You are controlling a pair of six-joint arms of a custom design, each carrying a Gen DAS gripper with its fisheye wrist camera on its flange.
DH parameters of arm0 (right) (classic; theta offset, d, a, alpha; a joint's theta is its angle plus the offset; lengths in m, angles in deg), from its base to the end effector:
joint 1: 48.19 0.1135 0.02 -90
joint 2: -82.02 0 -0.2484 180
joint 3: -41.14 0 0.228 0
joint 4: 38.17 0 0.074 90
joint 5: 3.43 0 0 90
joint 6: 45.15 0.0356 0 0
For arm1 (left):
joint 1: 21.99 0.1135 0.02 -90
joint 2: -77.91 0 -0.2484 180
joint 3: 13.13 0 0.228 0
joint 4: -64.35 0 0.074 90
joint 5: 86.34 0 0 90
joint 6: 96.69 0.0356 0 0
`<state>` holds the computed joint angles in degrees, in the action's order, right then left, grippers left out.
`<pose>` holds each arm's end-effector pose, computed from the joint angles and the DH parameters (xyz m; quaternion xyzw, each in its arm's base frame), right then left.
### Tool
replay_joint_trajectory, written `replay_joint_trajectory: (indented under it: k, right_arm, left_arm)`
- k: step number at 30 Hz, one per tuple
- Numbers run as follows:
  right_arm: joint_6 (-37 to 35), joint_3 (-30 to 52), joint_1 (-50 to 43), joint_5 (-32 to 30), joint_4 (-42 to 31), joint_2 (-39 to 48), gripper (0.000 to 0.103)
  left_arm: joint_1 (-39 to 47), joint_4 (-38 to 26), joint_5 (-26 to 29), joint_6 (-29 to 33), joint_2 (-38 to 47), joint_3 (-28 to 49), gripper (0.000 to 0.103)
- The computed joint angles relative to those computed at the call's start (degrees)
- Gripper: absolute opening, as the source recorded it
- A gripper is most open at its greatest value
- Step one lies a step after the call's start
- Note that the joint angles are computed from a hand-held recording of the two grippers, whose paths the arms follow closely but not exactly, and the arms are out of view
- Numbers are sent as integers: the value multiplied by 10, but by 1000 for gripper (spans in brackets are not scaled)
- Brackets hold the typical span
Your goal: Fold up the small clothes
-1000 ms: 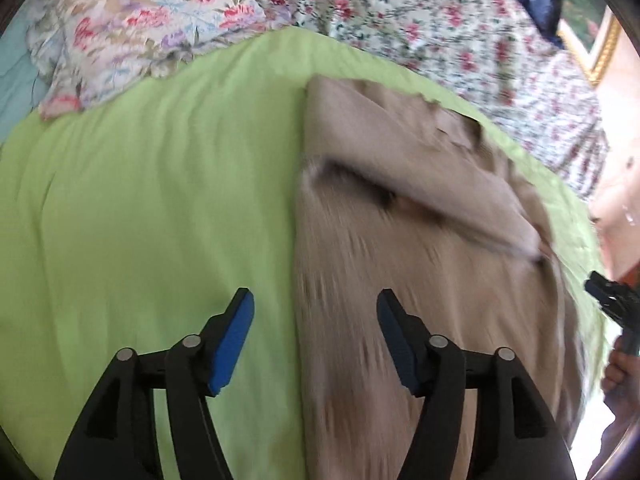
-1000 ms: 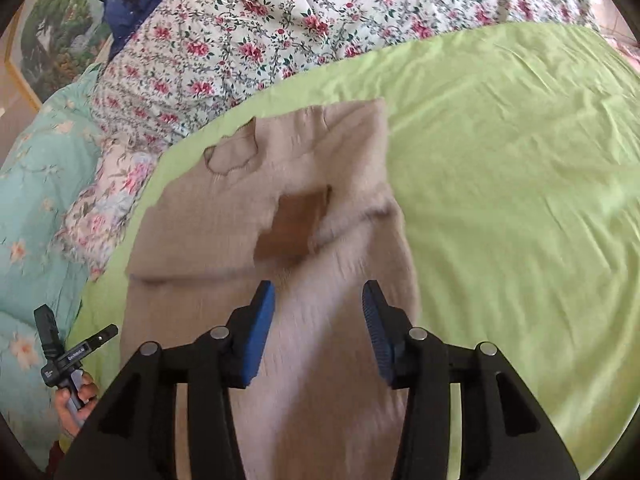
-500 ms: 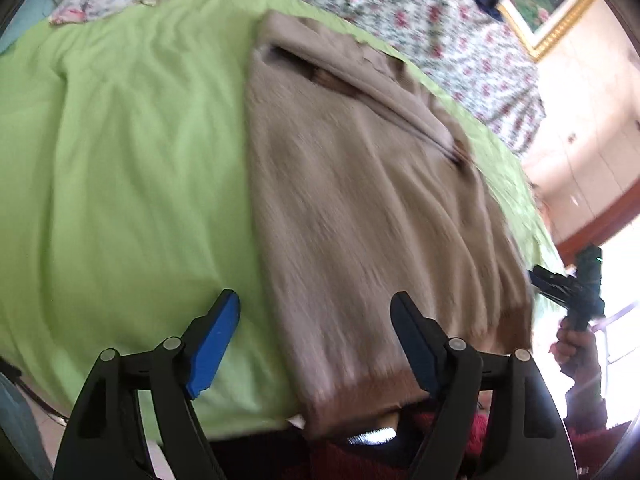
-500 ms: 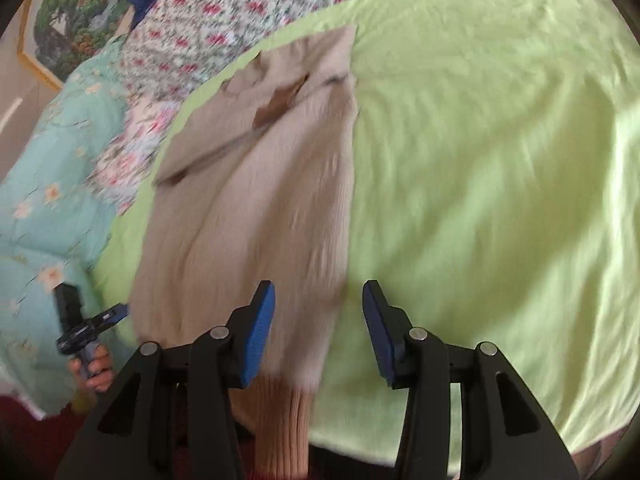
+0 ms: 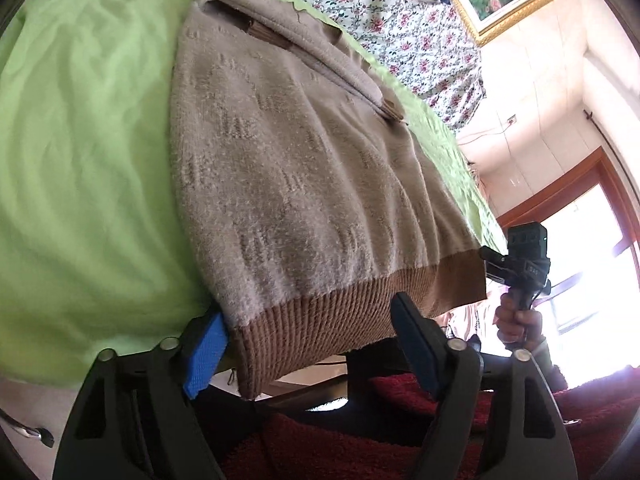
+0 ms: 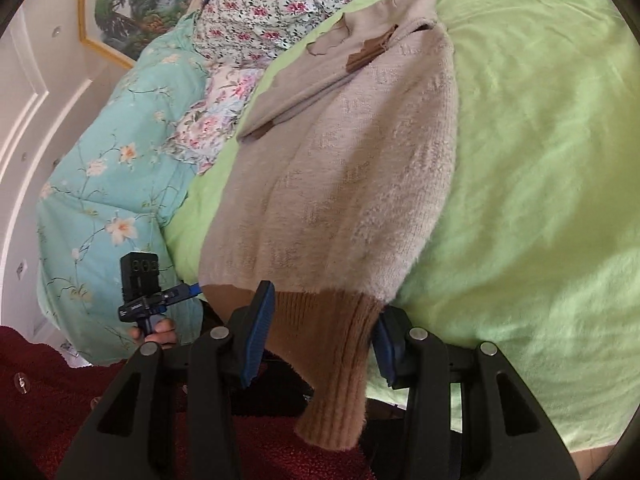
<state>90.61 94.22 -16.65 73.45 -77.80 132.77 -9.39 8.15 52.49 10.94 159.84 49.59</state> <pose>0.1467 0.0995 0.2493 0.0599 0.8897 0.3554 0.2804 0.2254 0.0229 0.1901 0.0921 0.9000 -0.3657 0.2185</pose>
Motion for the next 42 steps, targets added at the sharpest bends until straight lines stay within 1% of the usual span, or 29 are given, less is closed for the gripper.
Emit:
replay_joint_trajectory:
  k: [1,2,4,5,6,7,8,11,12,14,16,17,18,21,22,23,24,26,28,29,31,32,35,39,42]
  right_arm:
    - [-1,-5,-6,-6,-3,-7,45]
    - [0,-11,-11,-10,-5,-17,44]
    - [12,-21,-8,-2,-4,-25,34]
    - [14,-17,-4,11,-10,-20,30]
    - [17,-13,0,23,-12,-12,20]
    - [22,-8,8,42,-18,-6,10]
    - [23,-7,11,49,-22,-6,10]
    - [27,6,26,91,-72,-50,9]
    - [35,6,26,105,-100,-96,9]
    - [36,2,9,104,-144,-162,8]
    - [35,-3,-3,104,-165,-182,8]
    - [34,-16,-19,87,-156,-186,8]
    - [36,-34,-27,70,-130,-176,8]
    - [37,-55,-14,51,-79,-145,8]
    - [37,-58,-12,52,-74,-146,11]
    - [37,-61,-13,45,-65,-142,11]
    - [32,-57,-13,45,-68,-134,11]
    - [21,-54,-14,42,-76,-129,12]
    - [20,-51,-5,53,-78,-125,12]
    - [22,-51,-4,54,-78,-129,11]
    - [31,-49,-1,68,-90,-159,9]
    - [35,-45,1,77,-97,-172,9]
    - [35,-40,-15,66,-98,-205,8]
    - [14,-3,-13,59,-68,-182,8]
    - [-11,24,-63,21,-42,-160,8]
  left_arm:
    - [2,-1,-4,8,-3,-2,70]
    - [4,-2,-7,15,-4,-3,66]
    - [1,2,-16,20,-5,-5,59]
    - [-4,6,-22,19,-8,-5,50]
    - [-10,8,-32,18,-9,-5,37]
    - [-19,13,-45,13,-10,-4,29]
    - [-22,12,-54,17,-12,-3,7]
    - [-30,11,-82,15,-42,-1,6]
    - [-22,3,-83,18,-63,-1,6]
    - [0,-15,-66,35,-85,3,6]
    - [13,-21,-56,44,-88,3,6]
    - [13,-19,-55,46,-81,5,6]
    - [13,-17,-55,47,-69,6,6]
    - [-5,-6,-63,36,-39,7,7]
    - [-12,-3,-65,30,-35,5,7]
    - [-16,-1,-70,26,-25,7,10]
    - [-22,1,-74,20,-18,7,17]
    - [-23,0,-67,20,5,13,22]
    - [-28,22,-68,15,-1,2,16]
    - [-37,38,-80,5,-19,-8,6]
    - [-36,40,-84,-1,-53,-14,6]
    - [-28,30,-78,-2,-73,-12,6]
    - [10,-14,-44,6,-117,11,5]
    - [27,-51,-28,-9,-141,57,5]
    - [26,-41,-16,-40,-138,86,5]
